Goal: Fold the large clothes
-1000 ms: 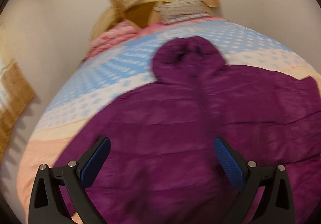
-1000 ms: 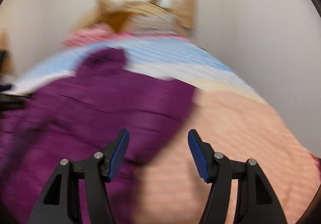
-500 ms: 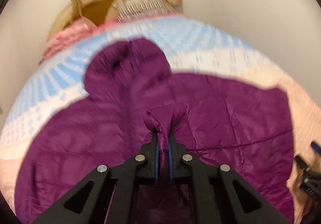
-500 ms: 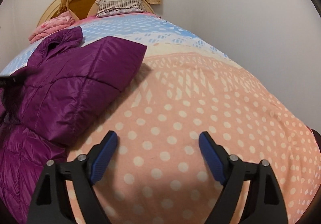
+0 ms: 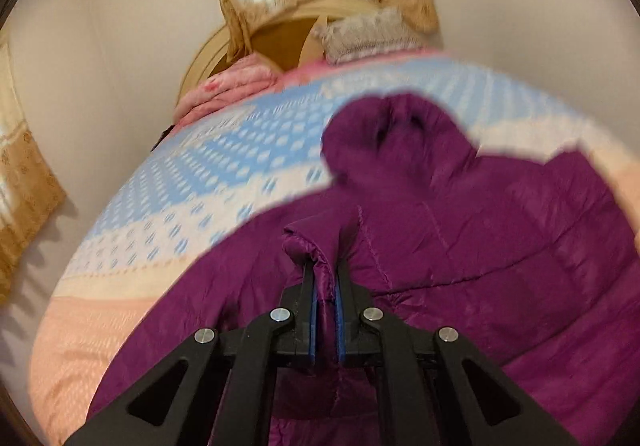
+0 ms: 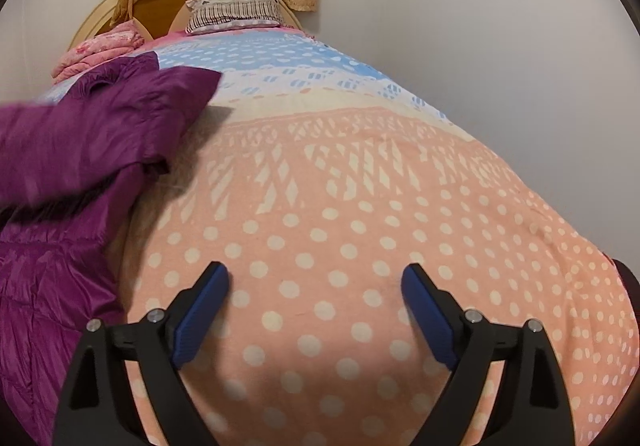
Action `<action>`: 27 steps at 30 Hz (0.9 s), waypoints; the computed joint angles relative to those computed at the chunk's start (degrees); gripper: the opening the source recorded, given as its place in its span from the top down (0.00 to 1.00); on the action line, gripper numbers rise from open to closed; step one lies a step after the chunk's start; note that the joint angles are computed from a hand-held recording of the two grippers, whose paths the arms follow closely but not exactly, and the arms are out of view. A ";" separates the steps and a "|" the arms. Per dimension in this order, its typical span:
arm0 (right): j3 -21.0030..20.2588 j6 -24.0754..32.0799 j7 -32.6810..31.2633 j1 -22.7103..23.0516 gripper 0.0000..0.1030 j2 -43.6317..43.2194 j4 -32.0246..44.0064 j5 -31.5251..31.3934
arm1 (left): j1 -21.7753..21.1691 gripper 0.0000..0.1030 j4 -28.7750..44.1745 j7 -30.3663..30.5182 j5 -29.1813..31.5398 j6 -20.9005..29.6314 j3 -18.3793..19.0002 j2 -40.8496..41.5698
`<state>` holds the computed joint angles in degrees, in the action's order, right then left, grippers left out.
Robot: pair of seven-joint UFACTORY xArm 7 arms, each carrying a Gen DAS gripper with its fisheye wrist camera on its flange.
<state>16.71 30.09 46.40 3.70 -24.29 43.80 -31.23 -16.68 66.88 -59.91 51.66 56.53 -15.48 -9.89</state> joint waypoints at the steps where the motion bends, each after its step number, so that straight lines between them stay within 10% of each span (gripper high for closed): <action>1: -0.06 -0.13 -0.01 -0.03 0.11 -0.01 -0.08 -0.06 | 0.08 0.94 -1.14 -1.40 1.46 1.15 -0.52 0.57; 8: -4.73 -1.62 -7.49 4.01 0.24 -0.50 -0.43 7.86 | -0.28 0.83 -3.45 -3.73 -0.99 1.30 1.25 0.15; 12: -3.84 -1.53 -9.07 3.42 0.39 0.00 4.25 10.68 | 0.92 0.07 -3.41 -11.22 8.96 6.08 -1.85 -2.41; 23: 0.28 0.09 -4.45 7.32 0.52 29.52 34.21 -2.54 | -2.68 0.06 7.18 -10.10 9.38 15.31 1.88 12.43; 27: -1.12 5.27 -7.91 11.87 0.54 35.39 37.49 -3.91 | -2.63 0.06 6.16 -7.79 1.98 9.60 5.93 13.11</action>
<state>15.60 35.35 38.49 15.57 11.10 81.29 -35.14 -19.31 73.04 -67.69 53.64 66.14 -9.55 3.22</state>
